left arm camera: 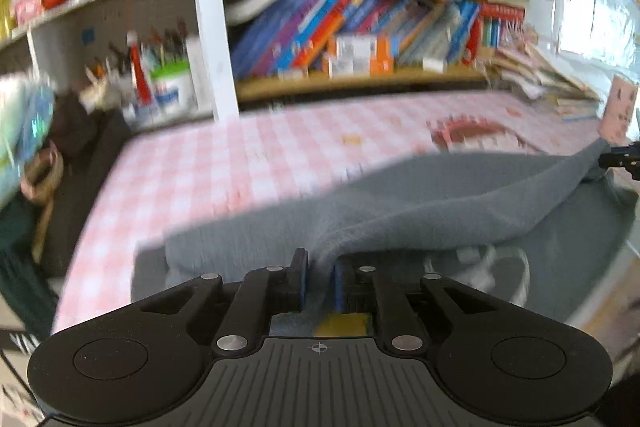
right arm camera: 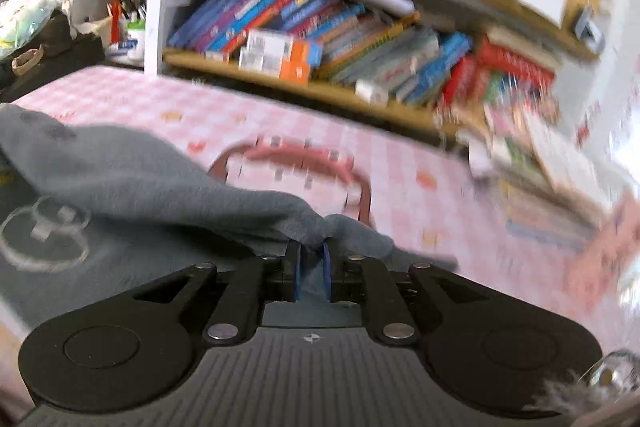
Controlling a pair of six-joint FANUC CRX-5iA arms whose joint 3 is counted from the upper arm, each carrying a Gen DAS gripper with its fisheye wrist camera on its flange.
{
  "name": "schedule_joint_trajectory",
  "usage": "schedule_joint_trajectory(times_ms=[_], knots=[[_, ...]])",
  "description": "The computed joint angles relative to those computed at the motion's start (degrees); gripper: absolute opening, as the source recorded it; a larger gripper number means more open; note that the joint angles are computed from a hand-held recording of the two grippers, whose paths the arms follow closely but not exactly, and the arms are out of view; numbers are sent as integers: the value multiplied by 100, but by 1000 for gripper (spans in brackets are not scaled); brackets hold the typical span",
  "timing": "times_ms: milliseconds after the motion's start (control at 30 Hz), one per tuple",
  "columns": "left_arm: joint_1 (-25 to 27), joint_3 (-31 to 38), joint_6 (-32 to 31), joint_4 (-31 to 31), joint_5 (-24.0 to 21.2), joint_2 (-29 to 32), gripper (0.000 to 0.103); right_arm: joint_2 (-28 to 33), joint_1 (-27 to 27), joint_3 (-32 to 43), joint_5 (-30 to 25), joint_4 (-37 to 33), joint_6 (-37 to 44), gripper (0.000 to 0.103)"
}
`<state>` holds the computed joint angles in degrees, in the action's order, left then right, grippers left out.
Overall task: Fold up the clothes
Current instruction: 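Lift the side edge with both grippers and fold it across the body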
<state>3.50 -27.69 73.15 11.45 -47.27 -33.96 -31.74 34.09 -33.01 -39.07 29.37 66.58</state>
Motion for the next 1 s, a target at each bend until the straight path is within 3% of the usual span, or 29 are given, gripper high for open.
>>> schedule_joint_trajectory(times_ms=[100, 167, 233, 300, 367, 433, 467, 600, 767, 900, 1000], knots=[[45, -212, -38, 7, -234, -184, 18, -306, 432, -244, -709, 195, -663, 12], [43, -283, 178, -107, -367, -299, 28, -408, 563, -229, -1103, 24, -962, 13], [165, -411, 379, -23, -428, -481, 36, -497, 611, -161, -1429, -252, -1264, 32], [423, -558, 432, 227, -495, -682, 43, -535, 465, 38, -1590, -824, -1456, 44], [661, -641, 609, 382, -605, -847, 54, -521, 107, 294, -1534, -1586, -1555, 51], [932, -684, 912, 558, -768, -960, 61, -500, -320, 525, -1394, -2389, -1576, 67], [1098, -704, 1098, 690, -871, -1002, 62, -486, -522, 601, -1266, -2740, -1588, 69], [2029, -1177, 1374, 1989, -1184, -1235, 62, -345, -802, 698, -877, -2991, -2216, 70], [3004, -2062, 1918, 3755, -1693, -1441, 59, -24, -1623, 905, -454, -3985, -2963, 69], [3037, -2283, 2674, 3902, -1654, -1546, 59, 190, -1831, 950, -465, -4057, -3579, 60], [2816, -2419, 2987, 4055, -1369, -1500, 59, 324, -2036, 1033, -510, -4378, -3514, 51]])
